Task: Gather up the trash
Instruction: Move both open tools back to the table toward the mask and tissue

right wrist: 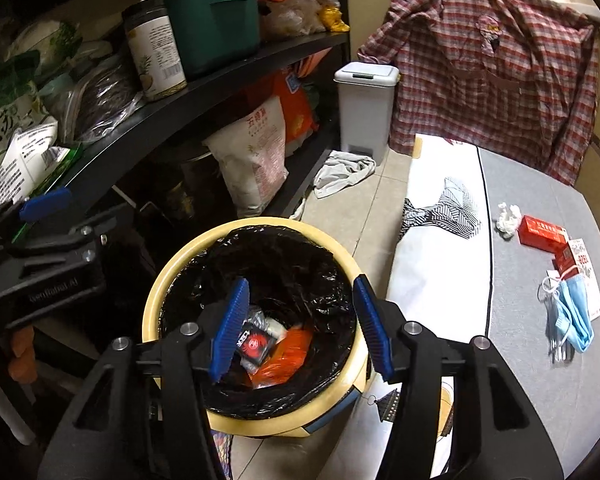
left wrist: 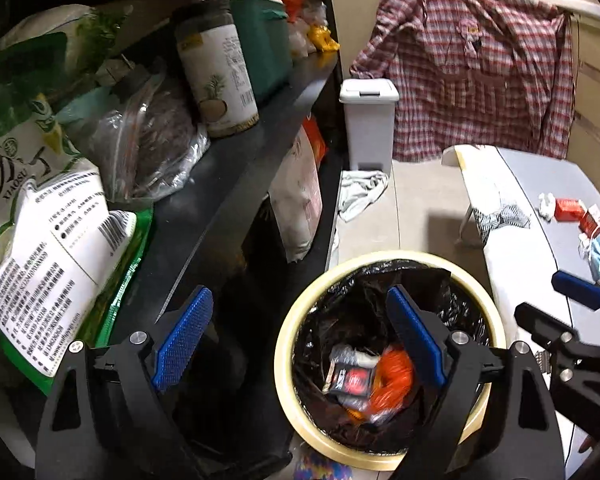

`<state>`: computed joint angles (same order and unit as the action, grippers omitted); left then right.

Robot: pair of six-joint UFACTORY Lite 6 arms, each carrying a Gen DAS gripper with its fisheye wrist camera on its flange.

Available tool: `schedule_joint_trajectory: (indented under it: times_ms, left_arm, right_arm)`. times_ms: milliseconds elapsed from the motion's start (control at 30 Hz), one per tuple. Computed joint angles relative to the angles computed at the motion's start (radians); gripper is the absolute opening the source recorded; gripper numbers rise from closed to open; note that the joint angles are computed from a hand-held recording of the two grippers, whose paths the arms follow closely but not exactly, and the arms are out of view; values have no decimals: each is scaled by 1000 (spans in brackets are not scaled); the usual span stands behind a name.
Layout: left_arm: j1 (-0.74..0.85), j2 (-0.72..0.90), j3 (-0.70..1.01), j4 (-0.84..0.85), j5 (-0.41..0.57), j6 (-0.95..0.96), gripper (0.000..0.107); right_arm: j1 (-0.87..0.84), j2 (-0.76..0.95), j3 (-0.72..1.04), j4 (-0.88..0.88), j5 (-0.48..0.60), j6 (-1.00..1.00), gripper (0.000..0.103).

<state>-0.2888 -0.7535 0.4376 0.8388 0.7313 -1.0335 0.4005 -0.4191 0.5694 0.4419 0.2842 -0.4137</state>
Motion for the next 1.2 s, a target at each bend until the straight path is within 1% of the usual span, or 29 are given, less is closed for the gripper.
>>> schedule_joint_trajectory:
  times_ms: [133,300,467,567,767,900,1000,1067,1200]
  left_arm:
    - [-56,14,14,40,32,-44,86]
    - [-78,6,24,27,36,-44,86]
    - [-147,-6,25,51,74,-93,86]
    - [-192,-2,35,63,99,-126,86]
    - [-271,21,60,86,115,-199,86]
    - [-372,83,96,135,143,-295,86]
    - [-445,150,134,165,157,-363,86]
    - [-492,205,165,188,161,-410,86]
    - [-561,308,226,220,161,-470,86]
  right_arm:
    - [-23,-14,-7,16,11,-18,59]
    - [-50,-46,-17,41,37,-53,63]
    - [-88,-100,-37,59,71,-95,66]
    - [-125,-145,-46,63,104,-117,67]
    - [-239,-247,-68,102,182,-231,68]
    - [-383,-297,-74,179,257,-380,69]
    - [-537,-310,-70,269,334,-537,69]
    - [-653,-306,-62,323,388,-646,69]
    - [-826,-268,-41,391,459,-800,69]
